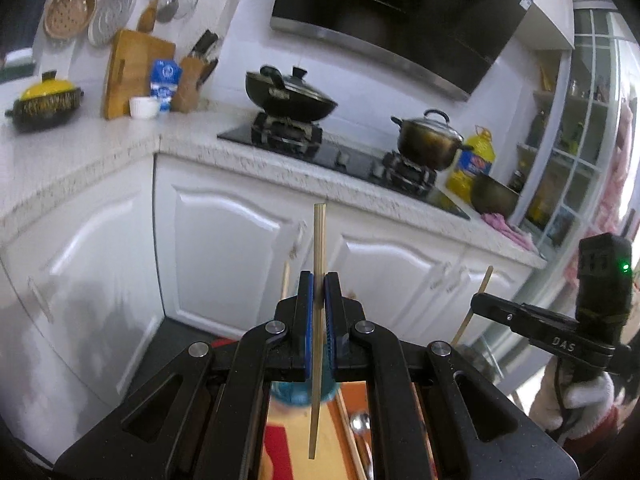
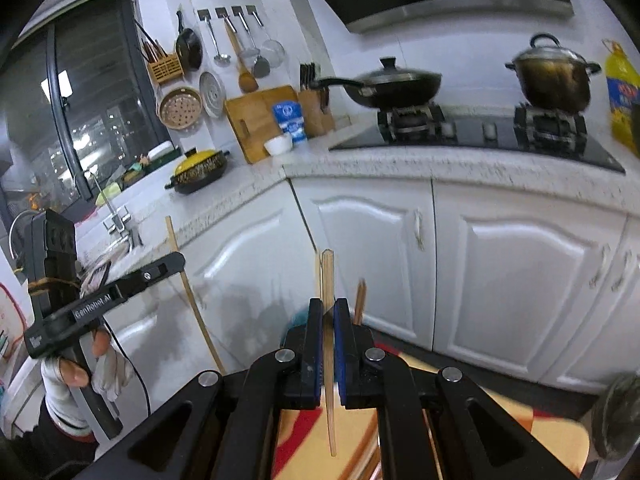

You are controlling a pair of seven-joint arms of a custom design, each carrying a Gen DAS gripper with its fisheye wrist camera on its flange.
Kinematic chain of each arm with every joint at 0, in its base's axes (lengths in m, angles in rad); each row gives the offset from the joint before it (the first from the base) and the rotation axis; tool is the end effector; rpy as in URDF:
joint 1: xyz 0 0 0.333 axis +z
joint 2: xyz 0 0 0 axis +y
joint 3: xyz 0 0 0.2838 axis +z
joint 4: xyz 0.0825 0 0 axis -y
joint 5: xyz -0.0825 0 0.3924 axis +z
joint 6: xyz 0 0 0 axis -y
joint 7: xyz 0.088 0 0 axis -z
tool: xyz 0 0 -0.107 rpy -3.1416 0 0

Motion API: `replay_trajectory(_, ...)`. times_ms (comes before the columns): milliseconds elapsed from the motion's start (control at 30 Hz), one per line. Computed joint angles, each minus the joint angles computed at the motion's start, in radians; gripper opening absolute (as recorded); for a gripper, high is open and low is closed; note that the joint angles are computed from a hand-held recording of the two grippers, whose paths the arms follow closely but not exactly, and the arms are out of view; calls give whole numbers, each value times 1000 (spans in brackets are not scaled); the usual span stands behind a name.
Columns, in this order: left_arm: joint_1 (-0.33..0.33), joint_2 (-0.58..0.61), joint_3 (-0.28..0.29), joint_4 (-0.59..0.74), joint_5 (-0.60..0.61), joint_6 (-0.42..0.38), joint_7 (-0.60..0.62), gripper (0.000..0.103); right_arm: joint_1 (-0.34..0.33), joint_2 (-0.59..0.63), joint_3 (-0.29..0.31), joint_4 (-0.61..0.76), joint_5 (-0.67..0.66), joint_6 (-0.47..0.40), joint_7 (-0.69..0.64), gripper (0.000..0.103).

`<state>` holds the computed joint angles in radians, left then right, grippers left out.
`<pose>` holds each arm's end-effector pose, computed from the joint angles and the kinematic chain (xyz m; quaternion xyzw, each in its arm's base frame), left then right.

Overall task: Organize utensils
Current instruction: 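Lift both chopsticks upright and carry them over the floral holder, then lower both chopsticks into the holder and open both tools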

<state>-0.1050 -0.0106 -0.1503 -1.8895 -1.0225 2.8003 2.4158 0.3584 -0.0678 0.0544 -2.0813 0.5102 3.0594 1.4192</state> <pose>0.6003 -0.1155 0.5612 -0.5127 0.6808 -0.4924 0.1768 0.5514 0.2002 0.5417 -0.6350 0.5855 -0.1819 0.4701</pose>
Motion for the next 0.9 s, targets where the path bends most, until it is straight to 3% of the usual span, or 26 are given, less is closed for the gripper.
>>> replay_trajectory(133, 1, 104, -20, 102, 105, 77, -85, 4, -27, 95, 9, 123, -72, 6, 72, 5)
replay_trajectory(267, 15, 206, -42, 194, 244, 93, -210, 4, -59, 198, 26, 232, -121, 17, 148, 5)
replay_trajectory(467, -10, 333, -25, 282, 478, 156, -419, 4, -80, 323, 31, 334, -238, 22, 281, 5)
replay_trajectory(667, -24, 406, -7, 302, 655, 149, -568, 4, -154, 394, 119, 364, -204, -12, 257, 5)
replay_trajectory(767, 1, 419, -31, 292, 702, 137, -603, 4, -185, 407, 154, 352, -159, -30, 226, 5)
replay_trajectory(900, 30, 426, -59, 275, 762, 124, -648, 4, -165, 416, 129, 346, -167, -59, 235, 5)
